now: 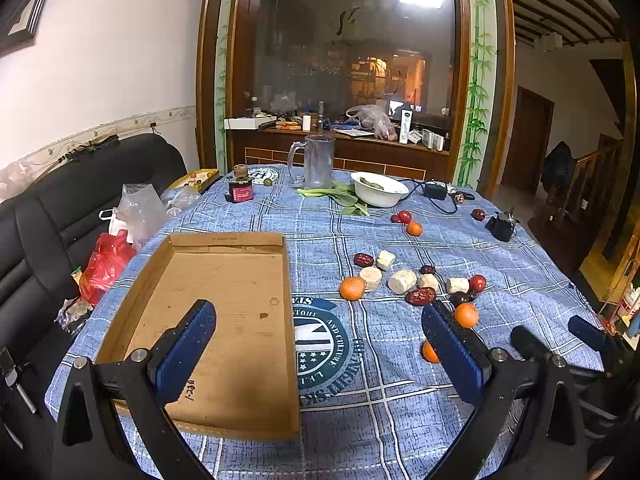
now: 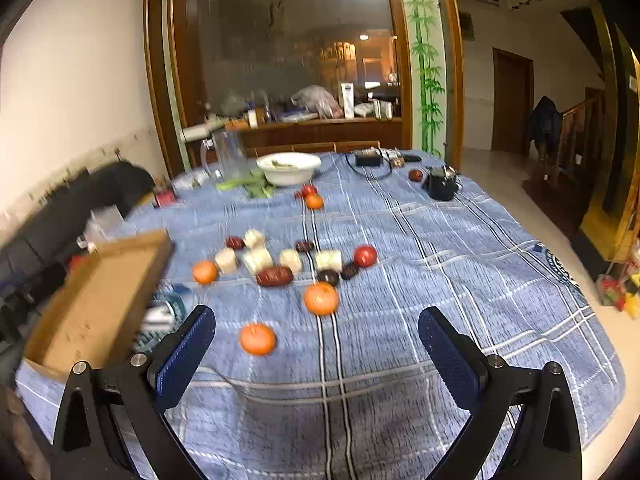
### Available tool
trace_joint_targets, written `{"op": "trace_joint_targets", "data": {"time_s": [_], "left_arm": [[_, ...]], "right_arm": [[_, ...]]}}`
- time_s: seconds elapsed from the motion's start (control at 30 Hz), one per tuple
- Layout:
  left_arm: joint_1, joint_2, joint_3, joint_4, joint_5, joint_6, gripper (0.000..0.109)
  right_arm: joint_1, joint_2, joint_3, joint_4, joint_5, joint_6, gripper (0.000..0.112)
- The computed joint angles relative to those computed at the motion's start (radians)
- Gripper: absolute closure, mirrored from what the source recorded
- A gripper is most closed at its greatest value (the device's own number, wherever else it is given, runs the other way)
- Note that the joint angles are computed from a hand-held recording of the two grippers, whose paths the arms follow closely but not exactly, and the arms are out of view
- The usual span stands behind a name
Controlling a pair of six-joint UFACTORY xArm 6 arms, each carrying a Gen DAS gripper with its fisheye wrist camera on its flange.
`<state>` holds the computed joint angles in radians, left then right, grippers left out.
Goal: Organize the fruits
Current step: 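Swing both tools back to view the cardboard tray and fruit row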
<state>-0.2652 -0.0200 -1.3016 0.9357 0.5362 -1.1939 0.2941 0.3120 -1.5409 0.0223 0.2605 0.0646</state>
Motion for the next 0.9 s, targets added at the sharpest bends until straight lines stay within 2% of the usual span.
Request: {"op": "trace_joint_targets", "data": {"time_s": [0.17, 0.3, 0.53, 0.73, 0.9], "left_arm": [[0.003, 0.004, 0.002, -0.008, -0.01, 0.007, 0.006], [0.005, 0.015, -0.002, -0.027, -0.016, 0.029, 0.006], [0.008, 0.051, -0.026, -0.065, -0.016, 0.067, 0.006], [0.002, 0.114, -0.077, -0.127, 0.0, 0.136, 0.006], [0.002, 0.172, -0.125, -0.201, 0.009, 0.207, 0.006]], "right_arm": [[0.011, -0.008, 0.021, -0.131, -0.043, 0.066, 0.01], [0.016, -0.004, 0.024, -0.154, -0.058, 0.079, 0.01], [0.01, 0.043, -0.026, -0.019, -0.012, -0.001, 0.01], [-0.003, 0.083, -0.067, 0.027, 0.006, -0.032, 0.01], [-0.017, 0.137, -0.138, 0.101, 0.058, -0.093, 0.01]]}}
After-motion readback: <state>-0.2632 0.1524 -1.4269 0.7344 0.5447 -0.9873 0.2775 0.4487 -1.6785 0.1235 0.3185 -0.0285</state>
